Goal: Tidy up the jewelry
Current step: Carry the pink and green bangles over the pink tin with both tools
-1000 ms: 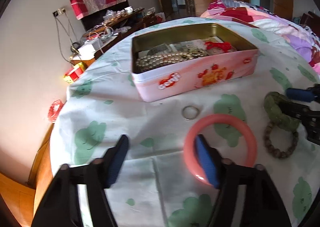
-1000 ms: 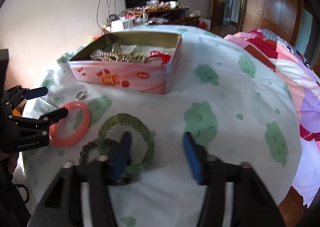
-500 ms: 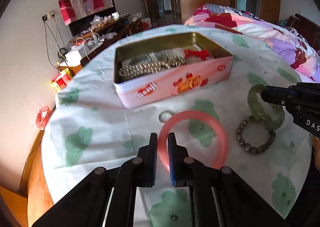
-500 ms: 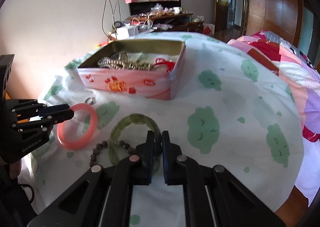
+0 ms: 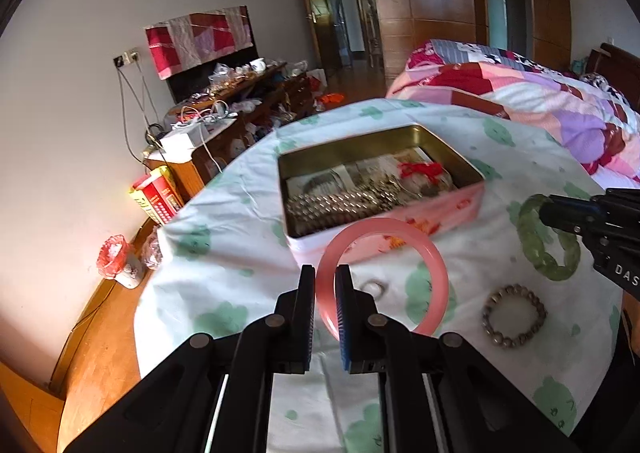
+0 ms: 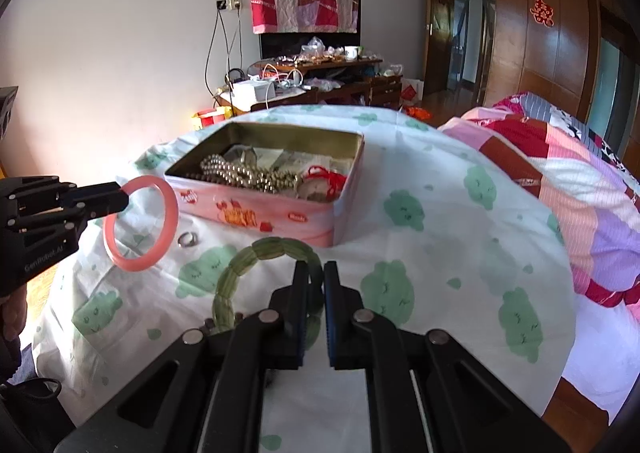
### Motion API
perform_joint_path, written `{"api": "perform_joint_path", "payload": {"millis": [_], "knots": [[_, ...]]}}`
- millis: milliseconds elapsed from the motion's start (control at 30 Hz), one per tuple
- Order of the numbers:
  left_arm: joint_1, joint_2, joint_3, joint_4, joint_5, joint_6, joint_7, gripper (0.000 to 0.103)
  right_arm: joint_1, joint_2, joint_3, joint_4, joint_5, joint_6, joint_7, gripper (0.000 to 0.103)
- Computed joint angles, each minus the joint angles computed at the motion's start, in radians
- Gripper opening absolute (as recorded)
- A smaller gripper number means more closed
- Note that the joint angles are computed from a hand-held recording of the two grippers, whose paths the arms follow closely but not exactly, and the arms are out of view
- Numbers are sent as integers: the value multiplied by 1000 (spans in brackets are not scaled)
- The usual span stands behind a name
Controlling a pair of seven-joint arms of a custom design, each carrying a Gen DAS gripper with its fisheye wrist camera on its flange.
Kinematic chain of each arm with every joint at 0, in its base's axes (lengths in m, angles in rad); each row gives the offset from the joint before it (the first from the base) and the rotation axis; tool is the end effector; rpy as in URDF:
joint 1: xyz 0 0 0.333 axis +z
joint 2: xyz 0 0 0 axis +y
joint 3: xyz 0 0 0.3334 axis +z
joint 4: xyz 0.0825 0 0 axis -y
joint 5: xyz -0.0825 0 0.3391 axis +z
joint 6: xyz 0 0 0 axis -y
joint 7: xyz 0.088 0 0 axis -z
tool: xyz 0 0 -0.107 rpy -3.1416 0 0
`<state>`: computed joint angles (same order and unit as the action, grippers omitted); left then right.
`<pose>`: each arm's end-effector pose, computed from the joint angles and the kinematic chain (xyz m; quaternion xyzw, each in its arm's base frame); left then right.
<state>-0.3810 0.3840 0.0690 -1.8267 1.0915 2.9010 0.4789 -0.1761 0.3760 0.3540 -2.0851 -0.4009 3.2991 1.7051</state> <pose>0.5901 -0.2520 0.4216 -0.5689 0.7122 -0.2589 0.3195 0.5952 0.1246 0.4074 -0.7533 0.5064 -0.2481 0.3384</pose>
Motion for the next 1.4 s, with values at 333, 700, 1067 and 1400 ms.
{"api": "perform_joint_path", "payload": {"millis": [333, 700, 1067, 1400], "knots": [[8, 1, 4, 42, 14, -19, -14, 9, 37, 19, -25, 62, 3, -1, -12, 9], [13, 35, 3, 129, -27, -33, 49, 9, 45, 45, -15, 138, 28, -27, -60, 9], [-9, 58, 30, 168, -67, -42, 88, 9, 56, 67, -8, 188, 74, -50, -116, 9], [-17, 84, 43, 207, -117, -51, 139, 9, 62, 75, -5, 207, 111, -64, -146, 9]]}}
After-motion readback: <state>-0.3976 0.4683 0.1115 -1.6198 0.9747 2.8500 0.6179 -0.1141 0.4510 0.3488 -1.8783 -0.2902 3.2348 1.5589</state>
